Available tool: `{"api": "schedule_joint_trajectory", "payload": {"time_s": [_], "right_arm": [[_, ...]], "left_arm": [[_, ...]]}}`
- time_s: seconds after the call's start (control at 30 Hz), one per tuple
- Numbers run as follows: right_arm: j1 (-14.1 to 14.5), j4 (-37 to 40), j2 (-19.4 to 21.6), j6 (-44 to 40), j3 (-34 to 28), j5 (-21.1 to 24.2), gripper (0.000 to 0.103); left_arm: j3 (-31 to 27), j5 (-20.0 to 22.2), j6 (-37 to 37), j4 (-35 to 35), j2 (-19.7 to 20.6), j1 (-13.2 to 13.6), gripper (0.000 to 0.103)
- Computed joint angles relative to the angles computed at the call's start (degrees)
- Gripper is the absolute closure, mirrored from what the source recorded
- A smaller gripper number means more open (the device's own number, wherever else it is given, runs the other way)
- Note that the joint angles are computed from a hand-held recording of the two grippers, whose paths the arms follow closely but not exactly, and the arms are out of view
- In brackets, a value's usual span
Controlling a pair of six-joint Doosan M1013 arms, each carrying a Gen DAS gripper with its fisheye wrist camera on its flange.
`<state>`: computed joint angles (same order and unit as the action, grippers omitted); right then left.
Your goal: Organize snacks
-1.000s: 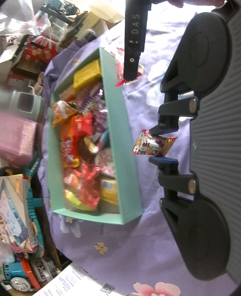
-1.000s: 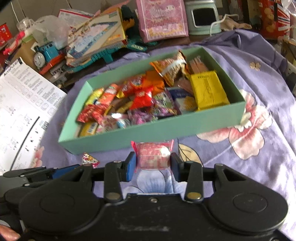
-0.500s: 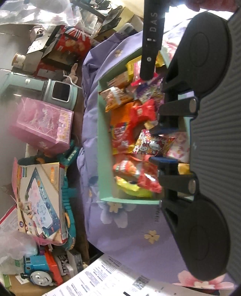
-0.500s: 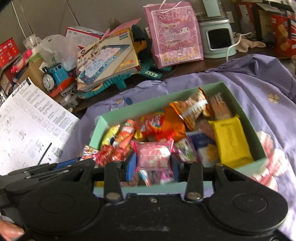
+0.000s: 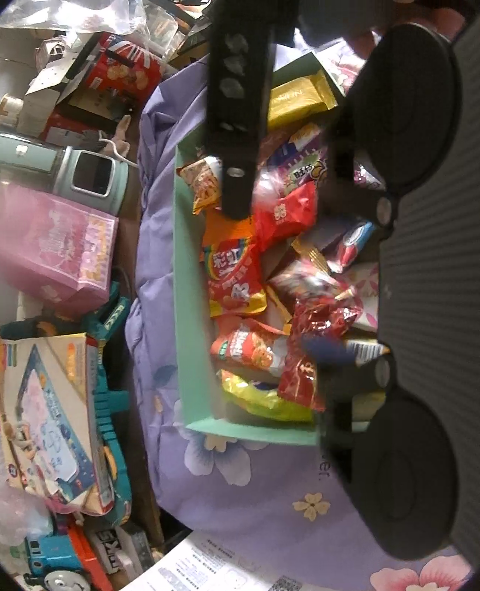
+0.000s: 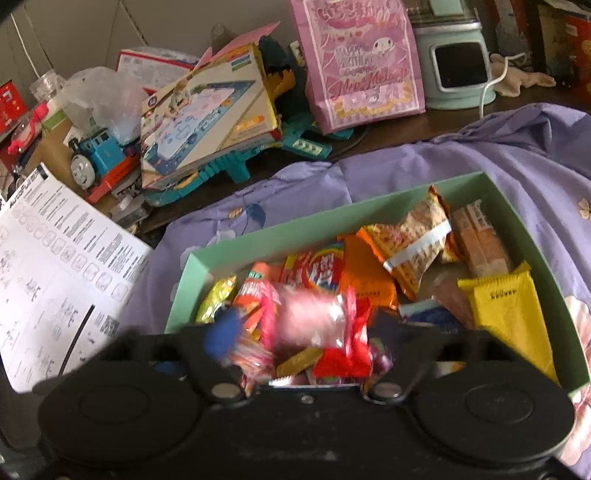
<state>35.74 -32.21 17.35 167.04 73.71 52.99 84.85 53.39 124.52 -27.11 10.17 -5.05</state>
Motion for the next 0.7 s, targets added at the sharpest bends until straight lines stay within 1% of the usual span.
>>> {"api": "schedule_joint_trajectory", "payload": {"time_s": [0.03,0.07,0.13,0.3,0.53,0.7], "right_arm": [[0.0,-0.4,-0.1,0.3,0.2,0.0,0.000],[-0.1,0.0,-0.1,-0.1,0.2,0.3,0.000],[-0.2,0.6,-0.2,0.2,0.5,0.9,0.000],[-0.1,1.8,-1.1,2.3,1.8,1.7,0.000],[1.4,1.5,-2.2,3.4,2.7,3.7,0.000],[2.9,0.8,-3.2,4.7,3.3,5.5,0.000]], "left_arm": [[0.3,-0.4,0.0,0.1,-0.1,-0.1,0.010],[0.6,-1.1,-0.1,0.6,-0.3,-0.3,0.001],[1.2,-2.1,-0.7,1.9,-0.6,-0.7,0.000],[1.2,-0.8,-3.0,4.2,-0.4,-1.1,0.000],[1.9,-0.7,-3.9,5.2,-1.6,-0.9,0.000],[2.7,-0.3,-3.2,4.3,-3.0,-0.2,0.000]]}}
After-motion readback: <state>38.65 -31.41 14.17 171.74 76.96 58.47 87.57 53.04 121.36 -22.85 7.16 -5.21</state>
